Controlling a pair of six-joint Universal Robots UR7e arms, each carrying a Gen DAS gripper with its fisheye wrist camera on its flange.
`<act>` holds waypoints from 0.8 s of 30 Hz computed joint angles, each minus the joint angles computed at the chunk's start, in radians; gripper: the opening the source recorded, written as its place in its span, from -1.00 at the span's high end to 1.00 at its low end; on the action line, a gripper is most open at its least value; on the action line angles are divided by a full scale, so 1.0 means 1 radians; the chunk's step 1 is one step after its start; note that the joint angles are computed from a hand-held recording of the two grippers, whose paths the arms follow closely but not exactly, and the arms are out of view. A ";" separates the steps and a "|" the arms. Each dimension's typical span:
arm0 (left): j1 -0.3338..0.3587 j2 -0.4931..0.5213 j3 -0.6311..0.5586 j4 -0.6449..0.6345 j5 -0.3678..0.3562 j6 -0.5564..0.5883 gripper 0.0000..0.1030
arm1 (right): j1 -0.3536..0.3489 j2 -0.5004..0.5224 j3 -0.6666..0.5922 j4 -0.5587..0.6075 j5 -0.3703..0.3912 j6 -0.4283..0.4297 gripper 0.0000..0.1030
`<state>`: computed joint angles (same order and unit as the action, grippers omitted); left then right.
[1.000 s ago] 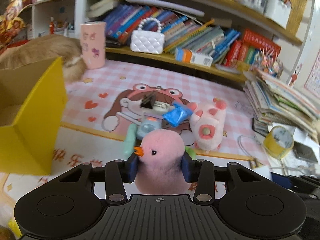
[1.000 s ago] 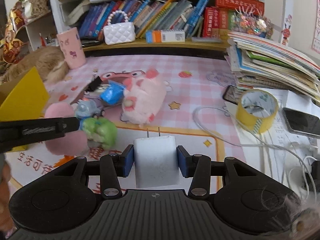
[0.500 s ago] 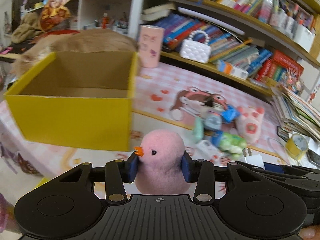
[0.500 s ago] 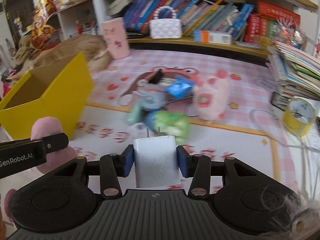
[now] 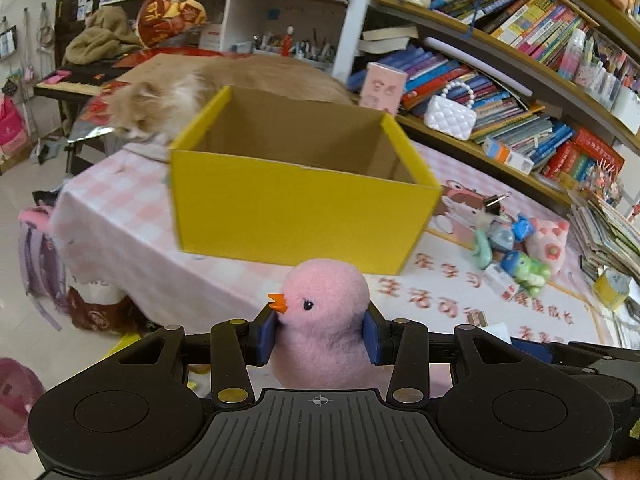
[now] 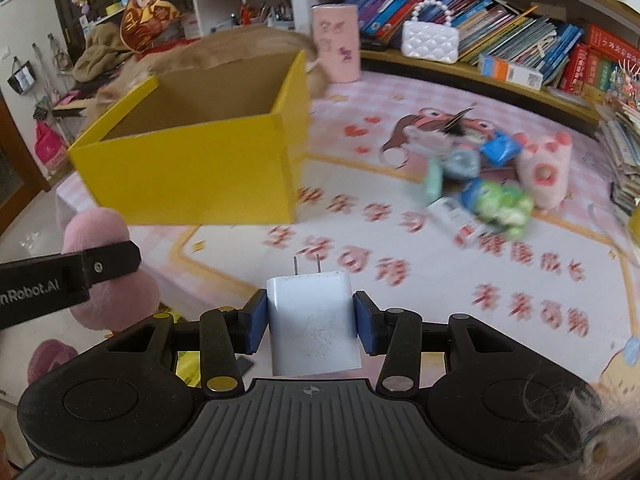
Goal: Organize objects
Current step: 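Carry charger in right tool and chick in left tool over yellow box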
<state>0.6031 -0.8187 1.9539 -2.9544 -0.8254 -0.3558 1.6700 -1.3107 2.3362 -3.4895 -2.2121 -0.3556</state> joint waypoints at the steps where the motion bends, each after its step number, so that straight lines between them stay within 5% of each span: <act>1: 0.005 -0.019 0.015 0.002 -0.002 0.006 0.20 | 0.013 0.018 0.000 -0.010 -0.008 0.017 0.18; 11: 0.047 -0.126 0.097 -0.028 -0.002 0.074 0.20 | 0.108 0.164 -0.035 -0.092 -0.069 0.084 0.18; 24: 0.078 -0.169 0.120 -0.052 -0.050 0.127 0.20 | 0.161 0.215 -0.060 -0.101 -0.142 0.147 0.18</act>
